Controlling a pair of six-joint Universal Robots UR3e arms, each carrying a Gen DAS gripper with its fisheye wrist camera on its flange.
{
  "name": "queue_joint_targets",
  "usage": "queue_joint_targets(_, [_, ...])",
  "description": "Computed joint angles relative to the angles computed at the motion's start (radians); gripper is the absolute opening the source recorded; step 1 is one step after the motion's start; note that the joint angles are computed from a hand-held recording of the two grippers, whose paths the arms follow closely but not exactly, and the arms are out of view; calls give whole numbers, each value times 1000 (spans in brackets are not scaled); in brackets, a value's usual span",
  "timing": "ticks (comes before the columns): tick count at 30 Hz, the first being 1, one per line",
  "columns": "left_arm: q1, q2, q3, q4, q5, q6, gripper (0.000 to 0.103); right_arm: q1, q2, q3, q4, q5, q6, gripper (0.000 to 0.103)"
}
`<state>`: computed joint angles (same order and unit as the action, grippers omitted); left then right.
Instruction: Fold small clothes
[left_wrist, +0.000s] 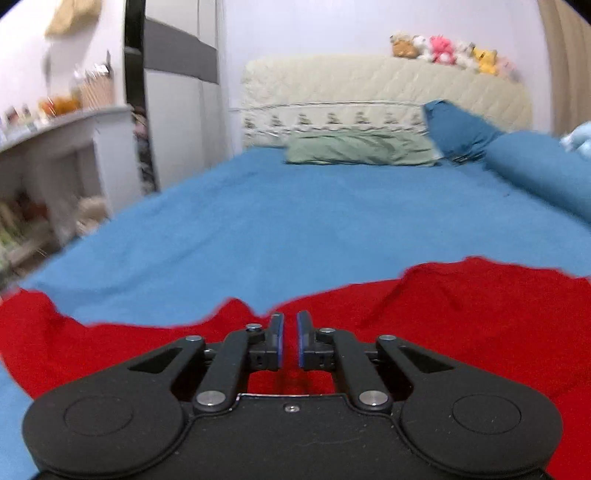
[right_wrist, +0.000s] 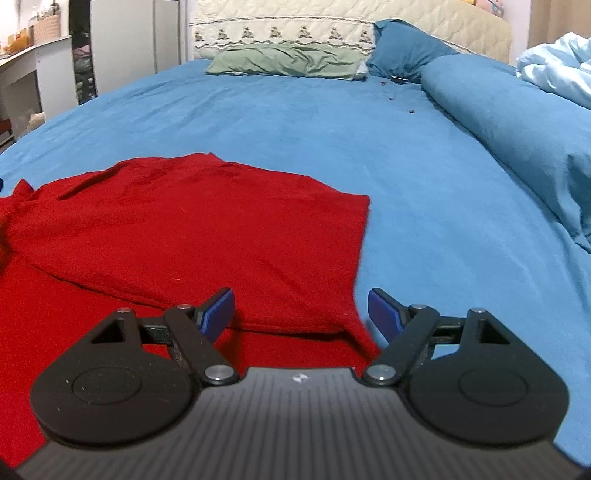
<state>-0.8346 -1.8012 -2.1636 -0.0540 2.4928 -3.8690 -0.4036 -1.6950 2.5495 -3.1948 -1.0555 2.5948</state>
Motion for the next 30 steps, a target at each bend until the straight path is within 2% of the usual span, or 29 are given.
queue_joint_targets(2, [-10, -5, 3, 51, -36, 45, 55, -5, 18, 6, -18, 39, -16, 95])
queue_joint_targets(3, [-20, -20, 14, 72, -40, 71, 59, -8, 33, 7, -29, 61, -24, 95])
queue_joint_targets(5, [-34, -55, 40, 109, -58, 128, 60, 2, 81, -10, -35, 66, -36, 95])
queue_joint_targets(7, [-17, -69, 53, 108, -102, 153, 62, 22, 123, -39, -14, 8, -32, 95])
queue_joint_targets(9, [7, -76, 62, 92, -159, 152, 64, -38, 114, -12, -3, 58, -34, 99])
queue_joint_targets(13, [35, -64, 19, 62, -211, 100, 69, -62, 68, 1, 36, 51, -41, 100])
queue_joint_targets(15, [68, -33, -17, 19, -277, 46, 70, -72, 46, 18, -4, 107, -38, 100])
queue_joint_targets(16, [86, -28, -54, 67, -307, 36, 70, -65, 61, 3, -25, 134, -28, 100])
queue_joint_targets(17, [72, -42, -72, 116, -296, 22, 70, -41, 92, -26, -47, 148, -3, 101])
queue_joint_targets(18, [75, -34, -79, 117, -303, 15, 70, -3, 131, -73, -50, 143, 24, 101])
queue_joint_targets(20, [76, -28, -71, 98, -304, 5, 70, 97, 235, -194, -44, 92, 83, 101])
queue_joint_targets(24, [68, -40, -64, 97, -293, 9, 70, 262, 479, -458, -44, -99, 232, 101])
queue_joint_targets(28, [88, -35, -67, 107, -310, 20, 71, 300, 619, -600, -86, -192, 412, 103])
queue_joint_targets(30, [89, -11, -55, 58, -316, 19, 71, 329, 638, -641, -71, -240, 441, 103])
